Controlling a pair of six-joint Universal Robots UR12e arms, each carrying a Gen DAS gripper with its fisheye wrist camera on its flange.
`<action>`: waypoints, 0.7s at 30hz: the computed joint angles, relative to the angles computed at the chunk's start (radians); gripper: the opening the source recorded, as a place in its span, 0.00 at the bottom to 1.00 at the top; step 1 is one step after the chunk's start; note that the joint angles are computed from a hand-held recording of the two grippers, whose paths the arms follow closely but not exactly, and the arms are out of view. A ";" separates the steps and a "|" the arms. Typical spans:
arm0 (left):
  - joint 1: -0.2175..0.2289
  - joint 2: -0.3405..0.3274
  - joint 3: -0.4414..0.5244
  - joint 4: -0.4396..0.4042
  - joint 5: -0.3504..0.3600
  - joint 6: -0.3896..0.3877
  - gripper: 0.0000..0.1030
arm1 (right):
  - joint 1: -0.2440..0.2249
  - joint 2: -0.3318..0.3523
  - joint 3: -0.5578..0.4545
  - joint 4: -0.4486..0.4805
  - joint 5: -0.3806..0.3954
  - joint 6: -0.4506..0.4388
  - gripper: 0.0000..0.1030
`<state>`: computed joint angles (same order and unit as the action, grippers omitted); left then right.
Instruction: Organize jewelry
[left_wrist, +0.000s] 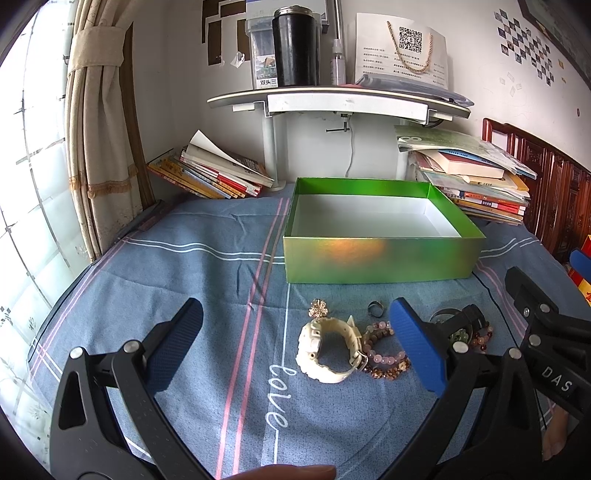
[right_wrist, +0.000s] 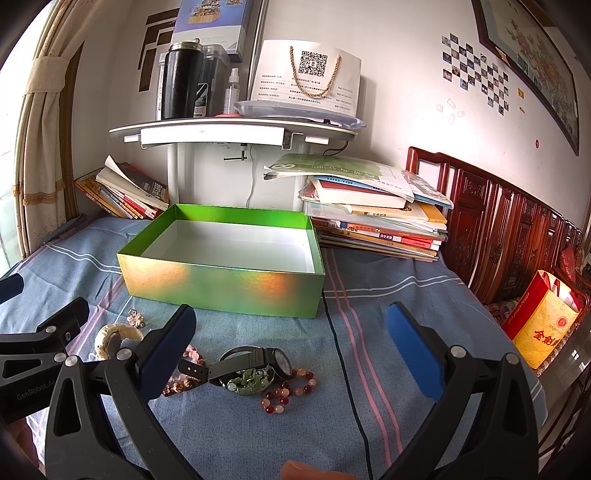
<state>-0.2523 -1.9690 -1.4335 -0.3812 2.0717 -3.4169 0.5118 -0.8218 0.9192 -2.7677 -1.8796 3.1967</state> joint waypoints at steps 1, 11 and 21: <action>0.000 0.000 0.000 -0.002 -0.001 -0.002 0.97 | 0.000 0.000 0.000 0.001 0.000 0.000 0.98; 0.014 -0.008 0.043 -0.181 -0.020 -0.061 0.97 | -0.027 0.034 -0.116 0.280 0.060 -0.048 0.98; 0.038 -0.026 0.102 -0.361 -0.169 -0.047 0.80 | -0.068 0.080 -0.248 0.604 0.110 -0.037 0.62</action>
